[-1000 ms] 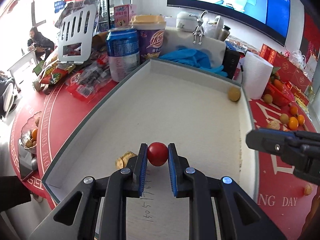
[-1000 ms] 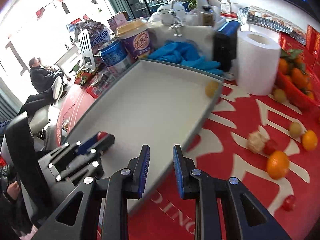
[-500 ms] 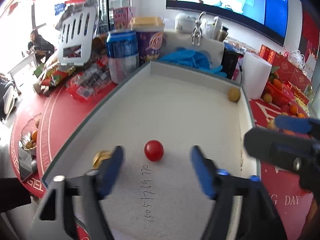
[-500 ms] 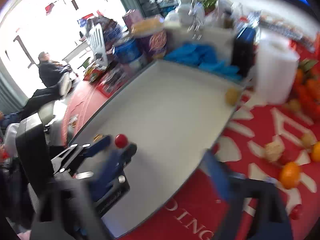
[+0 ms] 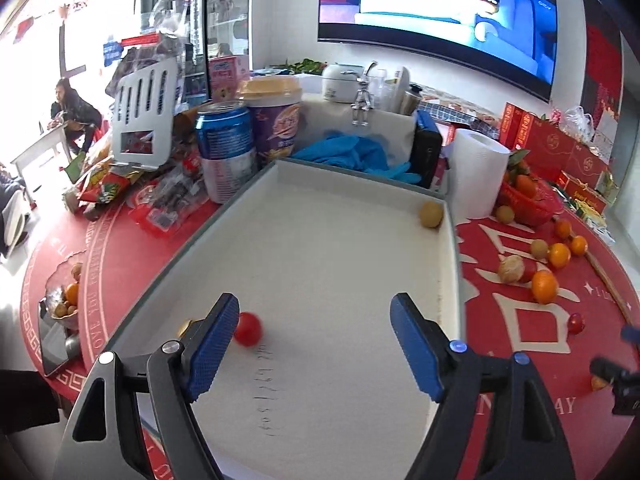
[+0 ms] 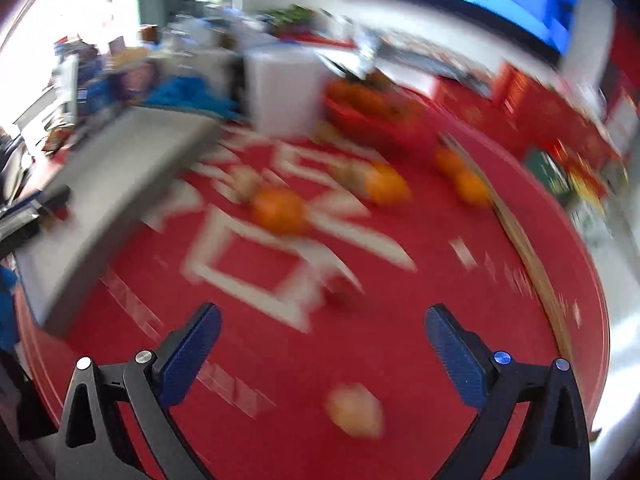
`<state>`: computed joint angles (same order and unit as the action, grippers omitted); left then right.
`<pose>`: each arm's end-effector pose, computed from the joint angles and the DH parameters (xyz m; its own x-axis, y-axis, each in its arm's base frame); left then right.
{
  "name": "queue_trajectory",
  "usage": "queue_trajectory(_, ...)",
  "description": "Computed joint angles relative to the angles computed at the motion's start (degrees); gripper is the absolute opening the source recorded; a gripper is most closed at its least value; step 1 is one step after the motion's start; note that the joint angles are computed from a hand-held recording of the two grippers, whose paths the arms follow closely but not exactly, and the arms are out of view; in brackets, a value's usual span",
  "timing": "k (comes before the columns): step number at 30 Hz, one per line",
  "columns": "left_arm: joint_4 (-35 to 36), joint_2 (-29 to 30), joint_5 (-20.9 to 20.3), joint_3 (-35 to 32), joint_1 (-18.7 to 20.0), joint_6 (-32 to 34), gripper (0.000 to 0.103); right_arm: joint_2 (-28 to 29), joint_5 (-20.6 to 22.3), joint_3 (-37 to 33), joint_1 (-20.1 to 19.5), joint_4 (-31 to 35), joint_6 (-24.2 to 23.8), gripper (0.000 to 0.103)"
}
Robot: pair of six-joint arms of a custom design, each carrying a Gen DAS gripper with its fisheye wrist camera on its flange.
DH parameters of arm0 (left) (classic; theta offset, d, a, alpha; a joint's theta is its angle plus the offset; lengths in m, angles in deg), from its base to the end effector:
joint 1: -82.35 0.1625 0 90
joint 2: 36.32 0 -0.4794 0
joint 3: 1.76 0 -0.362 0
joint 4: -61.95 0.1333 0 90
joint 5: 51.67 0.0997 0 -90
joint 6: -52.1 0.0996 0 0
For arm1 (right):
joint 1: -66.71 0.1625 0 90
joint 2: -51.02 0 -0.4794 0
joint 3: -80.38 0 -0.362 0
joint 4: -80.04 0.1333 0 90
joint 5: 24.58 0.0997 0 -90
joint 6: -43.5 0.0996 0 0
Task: Organize fruits
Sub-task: 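Lower the husk fruit into the white tray and open the right gripper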
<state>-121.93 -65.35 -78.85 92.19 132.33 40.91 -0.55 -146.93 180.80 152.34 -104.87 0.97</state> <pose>-0.2685 -0.6649 0.0757 -0.7241 -0.1655 -0.6696 0.4303 0.6503 -0.6260 0.0290 -0.6701 0.2789 -0.6348 -0.1372 0.7604 -0.5106 0.8131 -0.2796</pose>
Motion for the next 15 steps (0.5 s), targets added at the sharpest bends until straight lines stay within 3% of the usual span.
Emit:
queue_trajectory(1, 0.52, 0.09, -0.31, -0.24, 0.05, -0.13, 0.081, -0.79, -0.08, 0.52, -0.73, 0.67, 0.95, 0.102)
queue_trajectory(3, 2.38, 0.34, -0.49, -0.69, 0.12, -0.99, 0.081, -1.4, 0.14, 1.27, -1.5, 1.16, 2.18, 0.085)
queue_trajectory(4, 3.56, 0.31, -0.54, -0.67, 0.16, -1.71, 0.081, -1.51, 0.07, 1.37, -1.75, 2.06, 3.1, 0.066)
queue_trajectory(6, 5.61, 0.04, -0.27, -0.13, 0.19, -3.35, 0.081, -1.48, 0.55, 1.81, -1.91, 1.23, 2.96, 0.055)
queue_trajectory(7, 5.88, -0.14, 0.02, 0.43, 0.13, -3.99, 0.081, -1.8, 1.31, 2.32, -1.93, 1.14, 2.65, 0.042)
queue_trajectory(8, 5.48, -0.45, 0.3, 1.18, 0.09, -4.31, 0.081, -1.77, 1.38, 2.09, -1.69, 1.9, 2.81, 0.02)
queue_trajectory(15, 2.54, -2.53, 2.03, 4.29, 0.05, -7.12, 0.081, -0.98, 9.92, -2.39, 0.75, 15.13, 7.23, 0.02)
